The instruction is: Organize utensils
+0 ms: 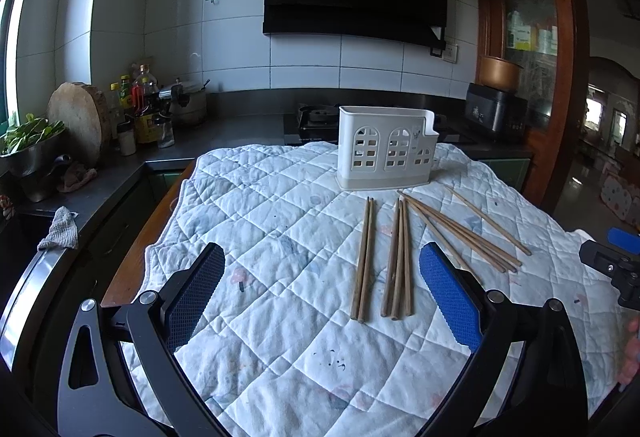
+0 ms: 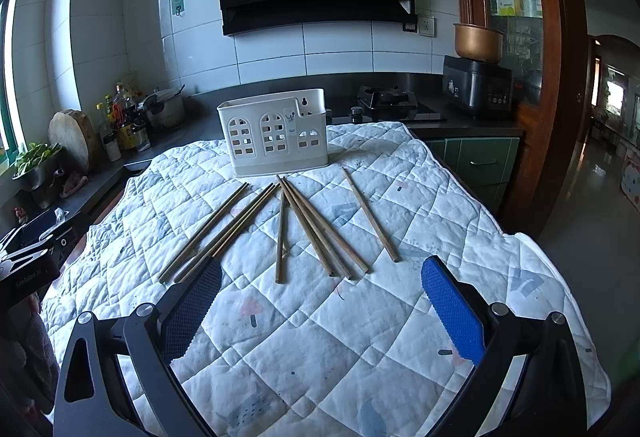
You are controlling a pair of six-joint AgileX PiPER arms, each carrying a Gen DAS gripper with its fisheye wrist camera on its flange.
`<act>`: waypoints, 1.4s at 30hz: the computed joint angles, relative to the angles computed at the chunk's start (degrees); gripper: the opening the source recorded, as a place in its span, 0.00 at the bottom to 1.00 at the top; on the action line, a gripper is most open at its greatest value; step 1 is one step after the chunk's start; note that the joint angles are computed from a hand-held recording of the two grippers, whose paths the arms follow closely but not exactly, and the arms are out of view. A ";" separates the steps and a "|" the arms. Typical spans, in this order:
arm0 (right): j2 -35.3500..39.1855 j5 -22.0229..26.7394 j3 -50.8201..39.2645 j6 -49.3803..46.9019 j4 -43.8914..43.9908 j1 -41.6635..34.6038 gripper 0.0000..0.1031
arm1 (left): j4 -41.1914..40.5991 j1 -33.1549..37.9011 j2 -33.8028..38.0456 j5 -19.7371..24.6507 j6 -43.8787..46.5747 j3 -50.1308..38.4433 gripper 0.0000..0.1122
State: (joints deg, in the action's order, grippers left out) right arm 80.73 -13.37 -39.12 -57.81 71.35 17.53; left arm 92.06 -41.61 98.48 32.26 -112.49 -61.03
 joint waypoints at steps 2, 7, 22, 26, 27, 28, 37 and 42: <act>-0.13 -0.01 0.12 0.76 -0.71 -0.05 0.94 | 0.06 -0.02 0.03 0.12 -0.06 -0.04 0.86; -0.39 -0.37 0.25 0.53 -0.64 -0.03 0.94 | 0.32 0.13 0.13 0.03 -0.41 -0.05 0.86; -0.10 0.62 -0.11 1.80 -2.45 -0.92 0.94 | -1.25 0.56 0.88 -0.28 0.88 -0.90 0.86; 0.27 0.84 -0.30 2.47 -3.37 -1.22 0.94 | -1.67 0.70 1.24 -0.38 1.13 -1.33 0.86; 0.29 0.84 -0.35 2.50 -3.44 -1.29 0.94 | -1.73 0.71 1.33 -0.36 1.23 -1.42 0.86; 0.36 0.89 -0.43 2.49 -3.50 -1.39 0.94 | -1.54 0.76 1.19 -0.45 1.04 -1.30 0.86; 1.65 3.42 -2.05 2.14 -4.98 -4.77 0.93 | -3.23 2.02 2.54 -1.80 2.77 -3.05 0.86; 2.88 5.24 -3.12 4.96 -8.93 -7.03 0.93 | -7.51 4.75 3.92 -7.34 7.24 -4.95 0.70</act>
State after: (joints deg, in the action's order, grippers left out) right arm 83.61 -8.13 -42.24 -52.85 62.42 10.50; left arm 84.55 -36.85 102.40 24.92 -105.25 -65.98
